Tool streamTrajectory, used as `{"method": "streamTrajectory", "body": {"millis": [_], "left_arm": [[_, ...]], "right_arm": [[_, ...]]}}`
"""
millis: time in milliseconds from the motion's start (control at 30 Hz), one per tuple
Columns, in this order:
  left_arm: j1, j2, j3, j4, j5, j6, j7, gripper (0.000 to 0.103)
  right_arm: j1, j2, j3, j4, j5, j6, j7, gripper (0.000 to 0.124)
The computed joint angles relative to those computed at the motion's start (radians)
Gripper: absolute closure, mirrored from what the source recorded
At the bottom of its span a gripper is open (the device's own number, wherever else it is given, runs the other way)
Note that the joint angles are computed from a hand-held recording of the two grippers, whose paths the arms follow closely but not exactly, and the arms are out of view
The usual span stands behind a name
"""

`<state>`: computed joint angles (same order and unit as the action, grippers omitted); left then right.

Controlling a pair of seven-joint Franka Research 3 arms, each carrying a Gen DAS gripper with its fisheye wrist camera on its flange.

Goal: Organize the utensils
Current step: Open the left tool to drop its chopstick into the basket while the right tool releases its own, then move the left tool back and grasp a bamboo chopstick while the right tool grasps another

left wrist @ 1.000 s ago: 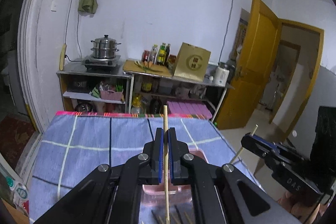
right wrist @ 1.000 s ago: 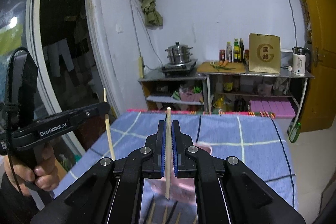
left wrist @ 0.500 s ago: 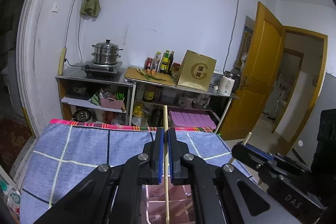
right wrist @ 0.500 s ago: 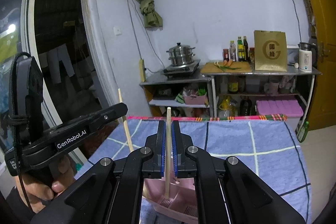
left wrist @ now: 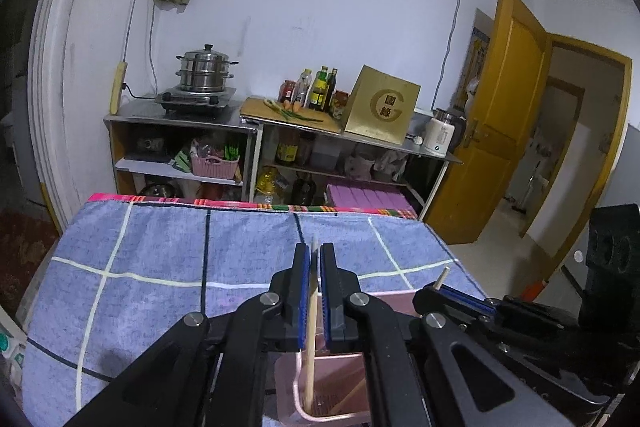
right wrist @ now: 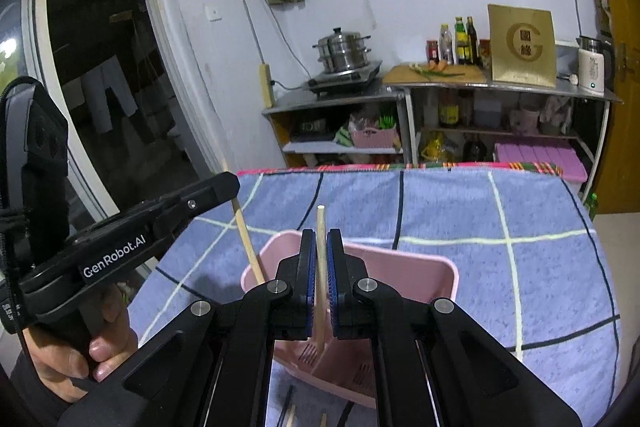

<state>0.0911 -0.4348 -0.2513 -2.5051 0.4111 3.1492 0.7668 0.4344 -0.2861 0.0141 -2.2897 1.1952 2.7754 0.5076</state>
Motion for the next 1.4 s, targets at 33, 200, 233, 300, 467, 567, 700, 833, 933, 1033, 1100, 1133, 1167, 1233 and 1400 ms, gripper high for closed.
{"method": "streamTrajectory", "body": {"millis": [33, 200, 233, 300, 467, 567, 700, 833, 933, 1033, 1100, 1133, 1167, 1233, 1400], "left_arm": [[0.003, -0.006, -0.003, -0.003, 0.003, -0.004, -0.001, 0.098], [-0.011, -0.057, 0.002, -0.037, -0.004, -0.007, -0.007, 0.083], [-0.006, -0.069, -0.001, -0.046, -0.002, -0.003, -0.009, 0.081], [0.008, -0.115, -0.023, -0.074, 0.0, -0.011, -0.026, 0.081], [-0.011, -0.242, -0.043, -0.163, -0.001, -0.036, -0.051, 0.08], [-0.05, -0.325, -0.046, -0.222, -0.012, -0.081, -0.068, 0.08], [-0.115, -0.431, -0.044, -0.301, -0.022, -0.136, -0.086, 0.08], [-0.187, -0.539, -0.052, -0.372, -0.038, -0.188, -0.119, 0.08], [-0.234, -0.604, -0.067, -0.407, -0.04, -0.228, -0.14, 0.08], [-0.274, -0.649, -0.08, -0.432, -0.04, -0.265, -0.162, 0.08], [-0.3, -0.664, -0.085, -0.445, -0.04, -0.285, -0.175, 0.08], [-0.31, -0.668, -0.087, -0.45, -0.038, -0.292, -0.181, 0.08], [-0.318, -0.669, -0.087, -0.454, -0.037, -0.298, -0.185, 0.08], [-0.34, -0.674, -0.083, -0.465, -0.038, -0.314, -0.192, 0.08], [-0.361, -0.68, -0.079, -0.482, -0.033, -0.337, -0.209, 0.08]], "right_arm": [[-0.001, -0.007, 0.001, -0.007, -0.002, 0.002, 0.0, 0.118], [0.007, -0.054, -0.008, -0.042, 0.01, 0.016, -0.012, 0.109], [0.01, -0.071, -0.011, -0.055, 0.014, 0.019, -0.02, 0.109], [0.014, -0.098, -0.017, -0.077, 0.019, 0.027, -0.036, 0.109], [0.032, -0.199, -0.036, -0.163, 0.027, 0.05, -0.066, 0.109], [0.039, -0.273, -0.054, -0.225, 0.021, 0.046, -0.069, 0.108], [0.037, -0.373, -0.07, -0.313, -0.024, 0.024, -0.036, 0.108], [0.04, -0.47, -0.075, -0.399, -0.076, 0.021, -0.007, 0.108], [0.041, -0.529, -0.075, -0.453, -0.127, 0.027, 0.027, 0.108], [0.043, -0.575, -0.084, -0.501, -0.18, 0.025, 0.063, 0.108], [0.043, -0.601, -0.09, -0.528, -0.213, 0.026, 0.088, 0.108], [0.044, -0.61, -0.095, -0.538, -0.228, 0.026, 0.098, 0.108], [0.047, -0.617, -0.1, -0.545, -0.242, 0.027, 0.107, 0.108], [0.05, -0.629, -0.108, -0.559, -0.267, 0.031, 0.126, 0.108], [0.063, -0.646, -0.138, -0.585, -0.309, 0.04, 0.154, 0.108]]}}
